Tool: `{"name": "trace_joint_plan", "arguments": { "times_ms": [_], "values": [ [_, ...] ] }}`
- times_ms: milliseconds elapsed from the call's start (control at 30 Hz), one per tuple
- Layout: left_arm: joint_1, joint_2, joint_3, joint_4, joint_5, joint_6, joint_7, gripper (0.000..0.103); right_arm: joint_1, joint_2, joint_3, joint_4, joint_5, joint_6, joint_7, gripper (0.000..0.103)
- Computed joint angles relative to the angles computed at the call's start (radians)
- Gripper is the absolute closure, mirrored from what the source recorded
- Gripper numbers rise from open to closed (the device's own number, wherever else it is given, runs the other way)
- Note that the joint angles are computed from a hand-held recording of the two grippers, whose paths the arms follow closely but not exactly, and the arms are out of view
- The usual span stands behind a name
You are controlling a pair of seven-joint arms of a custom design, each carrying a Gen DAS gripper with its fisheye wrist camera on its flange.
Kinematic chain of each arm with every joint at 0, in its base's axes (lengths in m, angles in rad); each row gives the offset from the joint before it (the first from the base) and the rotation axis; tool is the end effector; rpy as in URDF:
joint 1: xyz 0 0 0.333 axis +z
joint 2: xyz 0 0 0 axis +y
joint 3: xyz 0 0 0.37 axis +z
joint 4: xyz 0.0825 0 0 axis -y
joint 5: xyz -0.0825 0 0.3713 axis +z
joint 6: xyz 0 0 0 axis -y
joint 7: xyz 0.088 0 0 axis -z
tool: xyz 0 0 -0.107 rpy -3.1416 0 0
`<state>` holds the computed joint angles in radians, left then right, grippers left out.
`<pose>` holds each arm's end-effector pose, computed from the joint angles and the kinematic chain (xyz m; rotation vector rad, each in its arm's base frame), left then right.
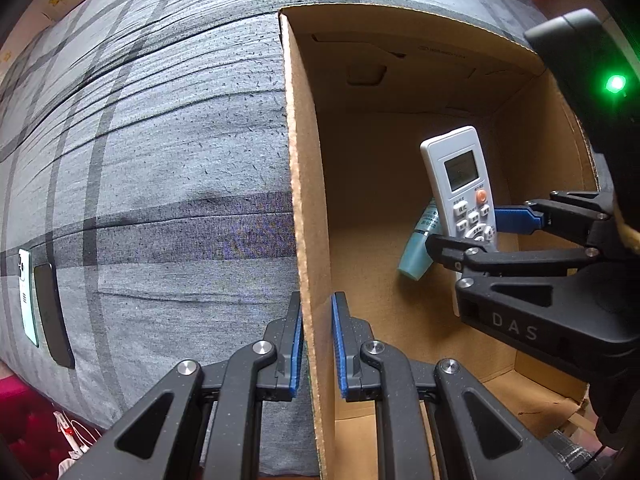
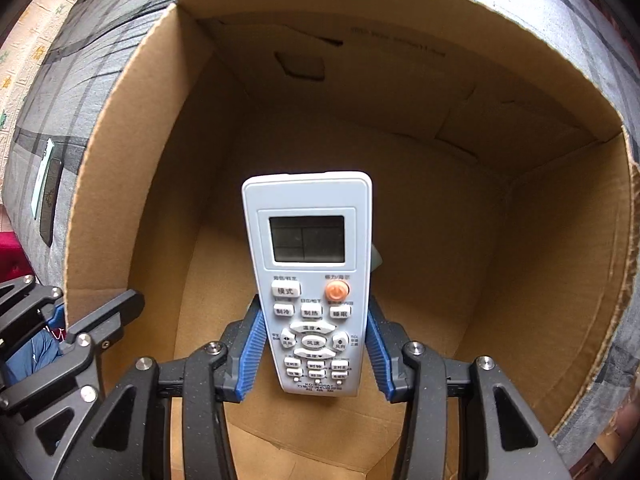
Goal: Organize rigid objects
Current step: 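Lower the white remote into the box and open the right tool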
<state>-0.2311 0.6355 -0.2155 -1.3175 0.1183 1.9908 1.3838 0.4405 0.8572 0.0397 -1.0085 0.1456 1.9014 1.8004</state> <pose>0.6989 -0.2794 0.4234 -1.9079 2.4840 -0.0847 0.7148 0.3701 0.3814 -2.3383 1.9286 0.2092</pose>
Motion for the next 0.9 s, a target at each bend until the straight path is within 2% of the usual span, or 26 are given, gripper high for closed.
{"name": "trace_joint_plan", "arguments": {
  "times_ms": [500,600,667,833,900],
  "values": [
    [-0.007,0.006,0.000,0.007,0.006,-0.005,-0.012,0.089,-0.017,0.053,0.006,0.070,0.022,-0.033,-0.011,0.050],
    [-0.010,0.007,0.002,0.009,0.012,-0.008,-0.011,0.089,-0.012,0.056,0.001,0.083,0.012,-0.035,-0.015,0.044],
    [-0.011,0.007,0.002,0.009,0.014,-0.008,-0.014,0.089,-0.012,0.052,0.000,0.079,0.011,-0.027,-0.017,0.035],
    [-0.016,0.006,0.004,0.007,0.021,-0.005,-0.019,0.089,-0.006,0.022,-0.006,0.035,0.000,0.019,-0.026,0.018],
    [-0.016,0.006,0.004,0.007,0.020,-0.005,-0.023,0.089,0.001,0.006,-0.013,0.010,-0.014,0.039,-0.023,0.017]
  ]
}}
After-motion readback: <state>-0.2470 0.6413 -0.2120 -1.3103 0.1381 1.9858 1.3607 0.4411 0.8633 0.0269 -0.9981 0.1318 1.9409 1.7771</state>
